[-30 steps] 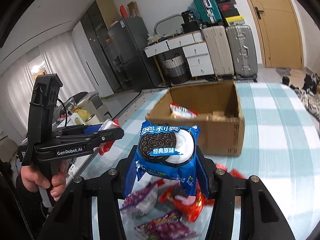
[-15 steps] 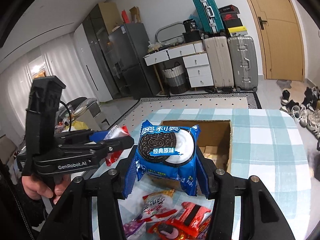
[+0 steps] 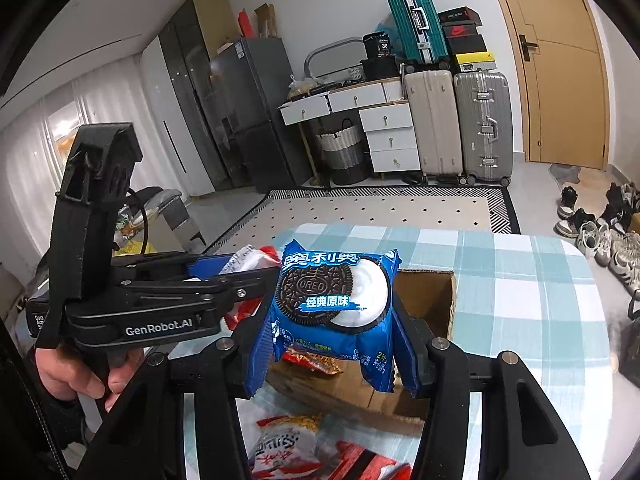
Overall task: Organize snacks
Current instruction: 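Carry both packets over the box and open both grippers to drop them inside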
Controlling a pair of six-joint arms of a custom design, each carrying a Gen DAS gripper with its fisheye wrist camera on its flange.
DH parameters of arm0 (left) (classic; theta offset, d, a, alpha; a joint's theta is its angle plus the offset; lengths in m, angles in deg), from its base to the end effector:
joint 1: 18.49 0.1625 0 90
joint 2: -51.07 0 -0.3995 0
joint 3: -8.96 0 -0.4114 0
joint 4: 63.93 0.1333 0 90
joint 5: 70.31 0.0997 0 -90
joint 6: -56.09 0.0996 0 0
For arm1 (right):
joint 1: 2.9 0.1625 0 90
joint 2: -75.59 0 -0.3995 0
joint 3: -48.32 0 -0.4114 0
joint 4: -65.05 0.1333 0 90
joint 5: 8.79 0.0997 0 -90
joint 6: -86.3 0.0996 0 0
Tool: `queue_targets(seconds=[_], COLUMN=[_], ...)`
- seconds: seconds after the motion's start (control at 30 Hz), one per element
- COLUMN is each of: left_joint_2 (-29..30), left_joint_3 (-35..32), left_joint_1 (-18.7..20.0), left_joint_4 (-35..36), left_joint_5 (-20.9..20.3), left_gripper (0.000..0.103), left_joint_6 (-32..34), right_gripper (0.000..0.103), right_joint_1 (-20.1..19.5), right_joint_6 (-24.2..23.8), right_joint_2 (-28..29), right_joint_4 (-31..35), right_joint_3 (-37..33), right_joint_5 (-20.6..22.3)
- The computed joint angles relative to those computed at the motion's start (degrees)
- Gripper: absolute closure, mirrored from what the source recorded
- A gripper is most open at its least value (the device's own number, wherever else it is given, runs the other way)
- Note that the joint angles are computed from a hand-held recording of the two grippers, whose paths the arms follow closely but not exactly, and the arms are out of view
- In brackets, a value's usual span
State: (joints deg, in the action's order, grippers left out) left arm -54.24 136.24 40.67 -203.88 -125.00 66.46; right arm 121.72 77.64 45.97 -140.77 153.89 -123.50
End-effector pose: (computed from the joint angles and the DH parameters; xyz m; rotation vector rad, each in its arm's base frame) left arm -0.0423 -0.4432 0.3689 0.6996 2.4284 -0.7601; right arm 0.4059 -0.4266 -0.0447 0.7909 -2.5711 1.0796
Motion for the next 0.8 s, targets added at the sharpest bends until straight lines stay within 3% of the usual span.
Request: queue_targets(seconds=[0.3, 0.6, 0.67, 0.8], left_joint_2=[8.2, 12.8, 13.6, 13.8], left_joint_3=[-2.8, -3.8, -4.1, -4.5], left_joint_1=[5.9, 8.8, 9.1, 9.7], left_joint_4=[-3.7, -6.3, -6.4, -6.1], left_joint_5=[-2.7, -4.2, -4.0, -4.3], left_gripper=[0.063, 0.063, 0.057, 0.035], left_joint_6=[3.2, 4.6, 3.9, 2.8], right_gripper=[0.051, 0.049, 0.044, 0.033], right_joint_1=[-3.2, -5.7, -5.9, -5.7], right_joint_6=[-0.7, -1.0, -1.5, -2.0], right_joint_2=[3.7, 5.7, 6.0, 6.3], right_joint_4=[3.6, 4.1, 4.0, 1.9], right_joint_3=[-4.5, -5.4, -5.6, -5.5], right_joint_5=[0.1, 0.1, -0.3, -2.4])
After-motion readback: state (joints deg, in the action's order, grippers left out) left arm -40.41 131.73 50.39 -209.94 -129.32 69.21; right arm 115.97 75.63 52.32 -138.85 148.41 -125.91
